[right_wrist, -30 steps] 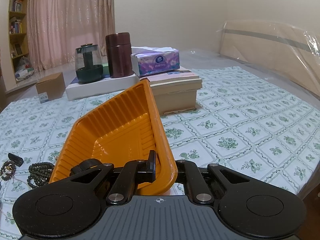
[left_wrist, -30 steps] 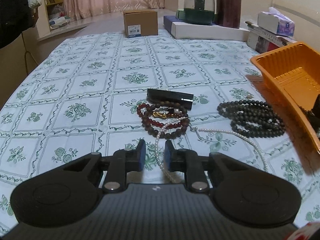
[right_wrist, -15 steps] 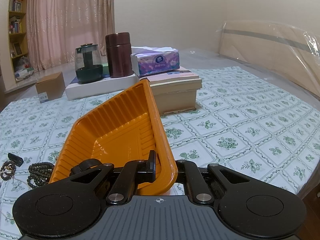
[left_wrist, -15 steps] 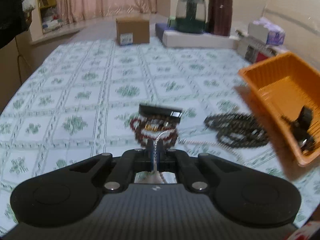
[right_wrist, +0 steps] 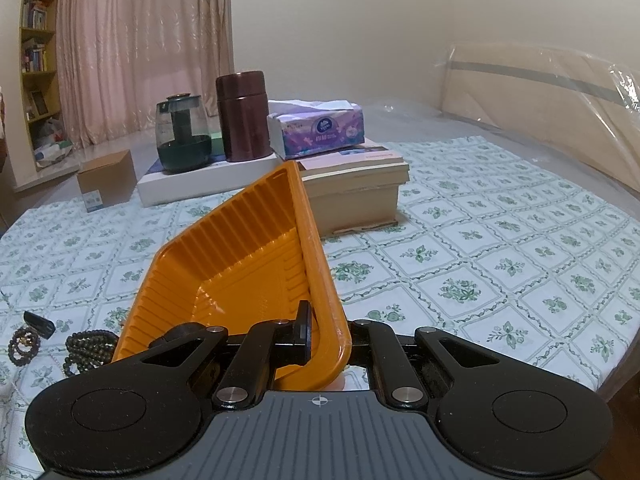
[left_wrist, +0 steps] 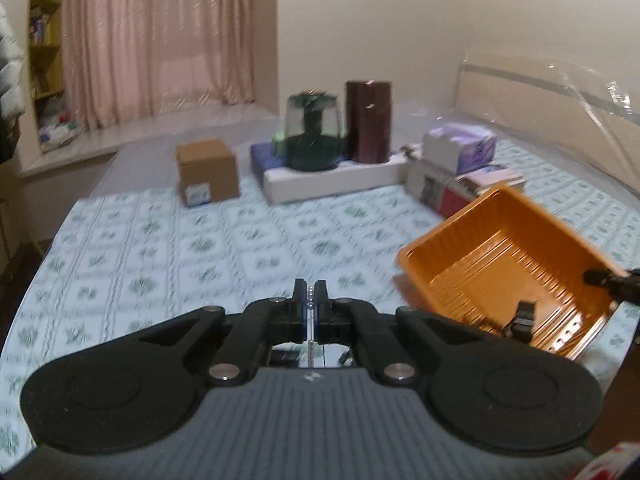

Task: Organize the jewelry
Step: 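Lift the pearl necklace and lower it into the orange tray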

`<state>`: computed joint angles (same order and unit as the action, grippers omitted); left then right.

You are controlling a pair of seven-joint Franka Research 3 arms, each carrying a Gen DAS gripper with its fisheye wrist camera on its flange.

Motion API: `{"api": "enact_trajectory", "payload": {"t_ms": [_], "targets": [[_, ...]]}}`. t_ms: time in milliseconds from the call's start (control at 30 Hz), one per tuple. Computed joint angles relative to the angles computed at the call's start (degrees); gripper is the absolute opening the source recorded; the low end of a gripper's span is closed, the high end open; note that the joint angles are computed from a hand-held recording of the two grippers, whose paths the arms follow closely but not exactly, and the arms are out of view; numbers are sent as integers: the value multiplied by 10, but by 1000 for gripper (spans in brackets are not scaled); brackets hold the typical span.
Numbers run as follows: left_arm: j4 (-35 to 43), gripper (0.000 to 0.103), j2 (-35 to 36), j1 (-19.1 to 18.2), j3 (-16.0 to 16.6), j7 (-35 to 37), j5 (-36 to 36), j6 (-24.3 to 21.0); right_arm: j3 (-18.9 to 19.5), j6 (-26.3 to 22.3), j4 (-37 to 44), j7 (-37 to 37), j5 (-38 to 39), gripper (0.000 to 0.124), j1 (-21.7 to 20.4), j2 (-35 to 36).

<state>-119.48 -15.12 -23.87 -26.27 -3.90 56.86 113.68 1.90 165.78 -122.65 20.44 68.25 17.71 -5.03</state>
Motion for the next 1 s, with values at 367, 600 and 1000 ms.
{"api": "enact_trajectory", "payload": {"t_ms": [367, 600, 1000], "targets": [[102, 2, 62, 6, 9, 53, 79, 72, -1, -4, 1, -8, 14, 9, 1, -3], [190, 2, 134, -12, 33, 62, 132, 146, -1, -6, 0, -10, 17, 9, 2, -6], [268, 2, 241, -45, 97, 86, 78, 281, -2, -12, 0, -11, 21, 9, -1, -5]]}}
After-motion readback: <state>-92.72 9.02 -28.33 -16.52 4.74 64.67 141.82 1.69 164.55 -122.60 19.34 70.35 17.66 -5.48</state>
